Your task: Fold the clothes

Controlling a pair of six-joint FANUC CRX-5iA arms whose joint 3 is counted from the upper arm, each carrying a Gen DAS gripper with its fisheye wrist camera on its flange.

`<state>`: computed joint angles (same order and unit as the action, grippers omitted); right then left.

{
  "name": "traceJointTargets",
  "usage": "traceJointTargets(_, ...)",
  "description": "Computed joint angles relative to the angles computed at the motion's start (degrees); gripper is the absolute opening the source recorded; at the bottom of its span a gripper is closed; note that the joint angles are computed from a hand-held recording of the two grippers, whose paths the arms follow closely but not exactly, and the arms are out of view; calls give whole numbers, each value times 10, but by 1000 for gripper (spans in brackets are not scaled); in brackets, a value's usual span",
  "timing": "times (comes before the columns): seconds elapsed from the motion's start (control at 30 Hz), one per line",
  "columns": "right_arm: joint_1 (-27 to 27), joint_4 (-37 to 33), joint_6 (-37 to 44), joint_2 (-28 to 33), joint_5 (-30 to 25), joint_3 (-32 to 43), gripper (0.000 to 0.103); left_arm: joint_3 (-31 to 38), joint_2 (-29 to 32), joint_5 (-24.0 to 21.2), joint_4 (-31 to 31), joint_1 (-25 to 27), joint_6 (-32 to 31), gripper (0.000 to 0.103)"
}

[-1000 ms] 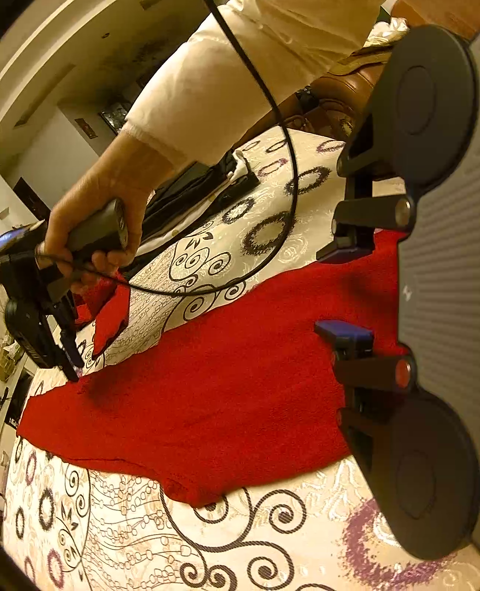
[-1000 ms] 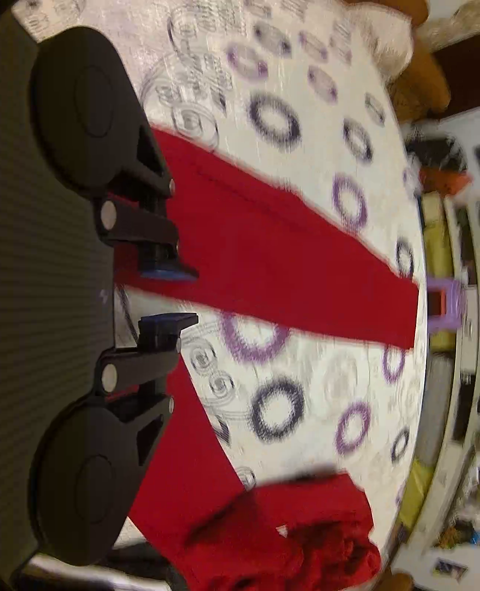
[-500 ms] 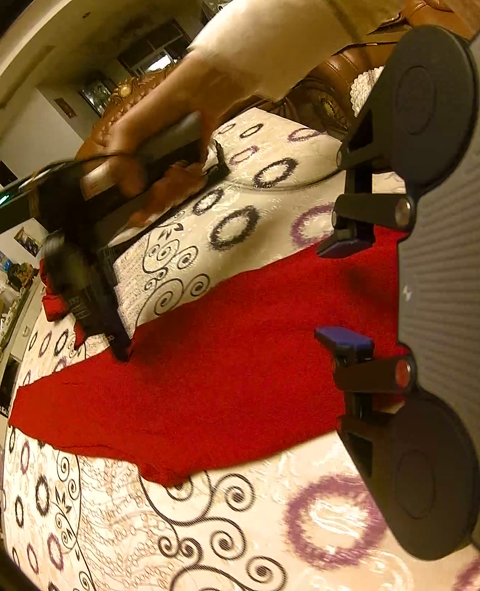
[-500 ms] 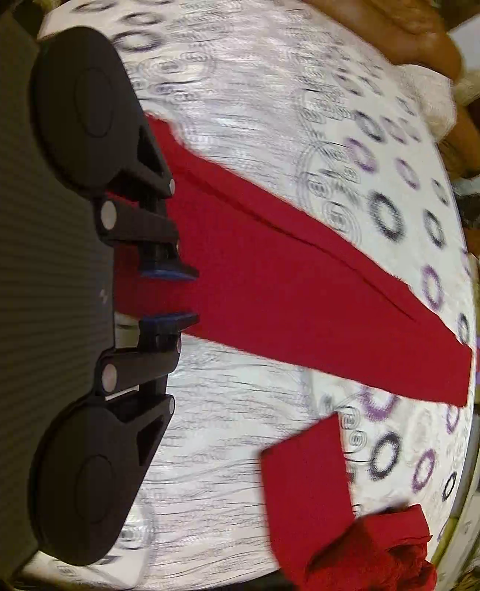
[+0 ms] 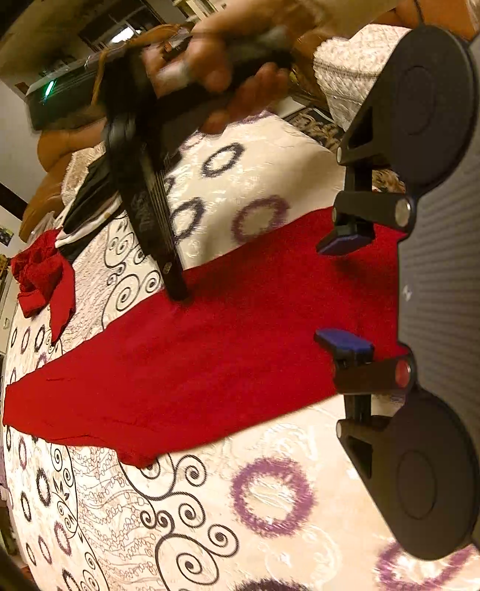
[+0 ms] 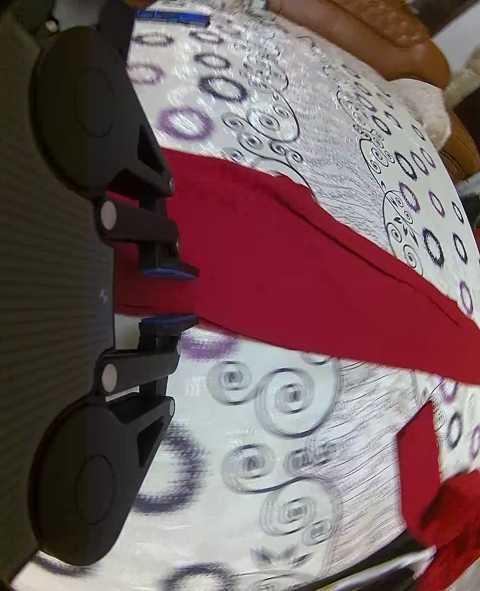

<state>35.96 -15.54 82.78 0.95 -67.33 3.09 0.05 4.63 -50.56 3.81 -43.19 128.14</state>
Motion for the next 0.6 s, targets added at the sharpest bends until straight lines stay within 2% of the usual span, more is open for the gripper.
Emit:
traceJointTargets(0.17,-18,-47,-44,-82,-19,-66,38,20,-5,-36,-48,-17,25,58)
traceJointTargets(0.33,-47,-115,-77,-154,-47,-119,39,18,-25,-47,-65,-33,19,60)
traceJointTargets(0.47,-51,-135,-92,-183,-50,-150,39,12,-34,-33,-67,-41,-4,63)
traceJointTargets(0.6,-58,-158,-91,-186,-34,-160,39,1,-31,-10,-38,-43,-57,63)
